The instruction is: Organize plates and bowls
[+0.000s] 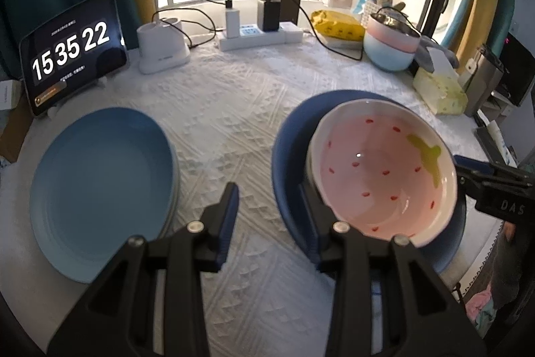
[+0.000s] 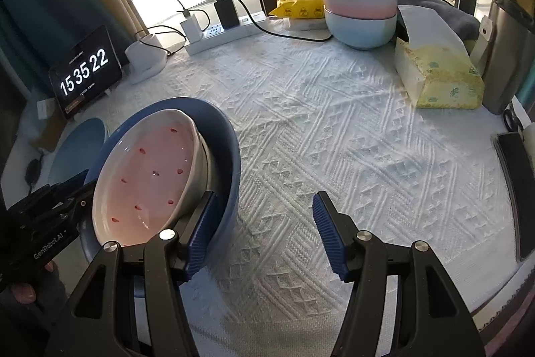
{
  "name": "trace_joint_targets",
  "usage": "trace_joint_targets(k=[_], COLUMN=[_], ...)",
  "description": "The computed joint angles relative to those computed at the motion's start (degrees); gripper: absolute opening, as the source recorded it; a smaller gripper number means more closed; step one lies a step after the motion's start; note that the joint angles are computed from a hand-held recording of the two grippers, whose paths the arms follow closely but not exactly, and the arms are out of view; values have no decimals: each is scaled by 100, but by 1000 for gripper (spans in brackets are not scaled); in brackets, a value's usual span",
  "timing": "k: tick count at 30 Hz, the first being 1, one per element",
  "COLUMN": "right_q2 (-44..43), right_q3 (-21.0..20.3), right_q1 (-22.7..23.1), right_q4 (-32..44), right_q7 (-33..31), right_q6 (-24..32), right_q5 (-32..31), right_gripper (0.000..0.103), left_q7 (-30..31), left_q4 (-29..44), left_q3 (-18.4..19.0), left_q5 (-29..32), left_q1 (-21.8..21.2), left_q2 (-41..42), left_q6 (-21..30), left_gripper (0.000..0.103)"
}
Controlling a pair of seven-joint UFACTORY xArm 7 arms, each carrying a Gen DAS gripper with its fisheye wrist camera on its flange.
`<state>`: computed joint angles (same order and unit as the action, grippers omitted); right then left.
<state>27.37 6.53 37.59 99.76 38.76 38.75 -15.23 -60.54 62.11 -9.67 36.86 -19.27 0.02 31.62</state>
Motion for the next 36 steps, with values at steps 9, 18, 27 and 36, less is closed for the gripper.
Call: trace_joint_targets(k=[9,18,27,36], right_q2=[218,179,177,91], right_q3=[-66,-91,-53,-76], right_q1=[109,116,81,88], right_q4=[390,244,233,38], right_q7=[76,359,425,605], right_q6=[462,264,231,14], right_q5=[-43,-99,-54,-79], right_gripper=[63,63,63,61], left_q7=[-522,-637,-747,-1174], left_q4=[-36,-111,-94,-115], left_q3=[9,15,16,-24], left_q5=[370,352,234,784], left_q1=[-28,12,28,-3], left_q2=[-7,-25,-12,-24], left_q6=[-13,-195,-173,-140], left_gripper=[38,38,38,32])
